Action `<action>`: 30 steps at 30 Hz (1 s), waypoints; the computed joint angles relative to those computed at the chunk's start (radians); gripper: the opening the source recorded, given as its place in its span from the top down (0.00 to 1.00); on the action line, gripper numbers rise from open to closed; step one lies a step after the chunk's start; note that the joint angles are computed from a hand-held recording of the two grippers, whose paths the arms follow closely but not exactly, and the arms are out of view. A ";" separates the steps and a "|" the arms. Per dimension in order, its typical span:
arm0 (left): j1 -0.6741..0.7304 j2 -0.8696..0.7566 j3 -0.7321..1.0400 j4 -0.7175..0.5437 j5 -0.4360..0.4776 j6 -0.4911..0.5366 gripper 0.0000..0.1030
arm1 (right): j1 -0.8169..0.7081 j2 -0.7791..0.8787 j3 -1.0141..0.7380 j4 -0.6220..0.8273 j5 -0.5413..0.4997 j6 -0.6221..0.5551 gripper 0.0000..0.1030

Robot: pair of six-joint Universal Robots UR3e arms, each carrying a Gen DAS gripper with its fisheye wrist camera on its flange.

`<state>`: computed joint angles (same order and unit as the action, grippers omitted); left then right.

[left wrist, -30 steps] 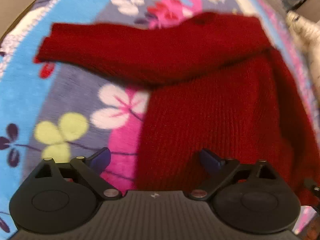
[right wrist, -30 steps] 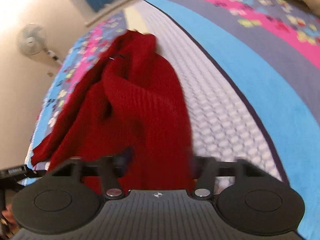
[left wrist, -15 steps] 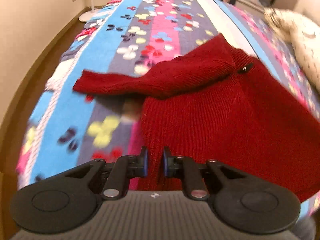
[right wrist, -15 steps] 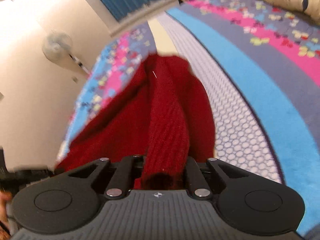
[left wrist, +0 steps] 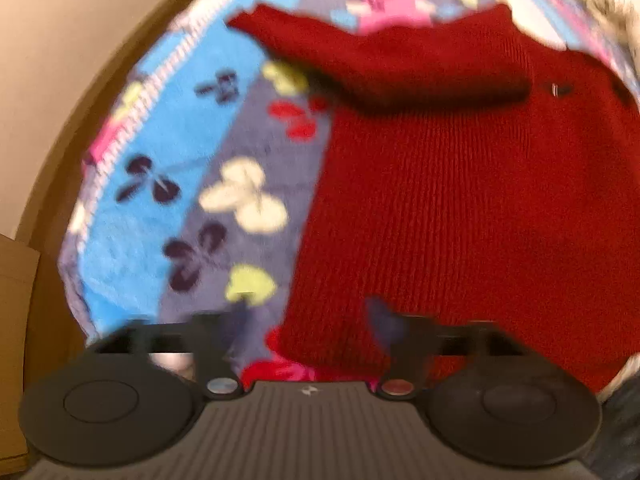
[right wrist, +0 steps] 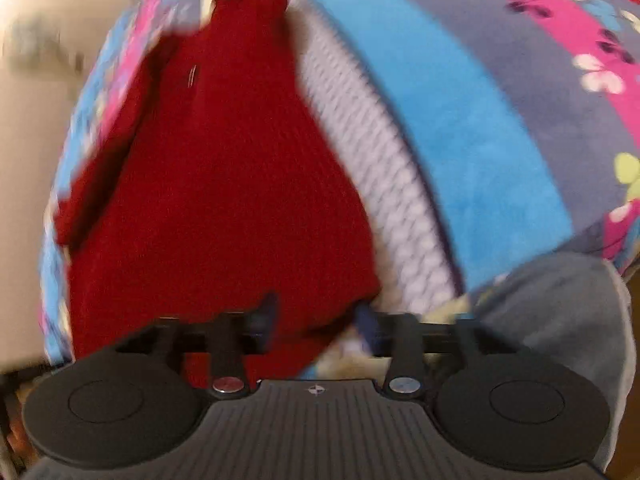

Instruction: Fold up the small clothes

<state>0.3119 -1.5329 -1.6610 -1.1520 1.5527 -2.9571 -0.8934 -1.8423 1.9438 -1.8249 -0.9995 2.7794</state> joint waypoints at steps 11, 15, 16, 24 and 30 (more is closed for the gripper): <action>-0.133 -0.159 0.286 -0.089 0.036 -0.113 0.06 | 0.226 0.693 -0.354 -0.806 -0.166 0.516 0.41; -0.121 -0.185 0.306 -0.086 0.016 -0.110 0.06 | 0.354 0.901 -0.642 -0.710 -0.152 0.612 0.38; -0.112 -0.188 0.310 -0.087 0.013 -0.110 0.06 | 0.391 0.943 -0.715 -0.680 -0.184 0.632 0.38; -0.057 -0.226 0.307 -0.093 0.010 -0.130 0.06 | 0.441 1.079 -0.964 -0.609 -0.138 0.560 0.94; -0.071 -0.244 0.307 -0.079 0.005 -0.137 0.06 | 0.400 1.007 -0.965 -0.594 0.009 0.456 0.95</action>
<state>0.2412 -1.7768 -1.3544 -1.2310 1.5581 -3.0937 -0.4935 -0.8356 0.9786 -2.4185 -0.9903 3.2359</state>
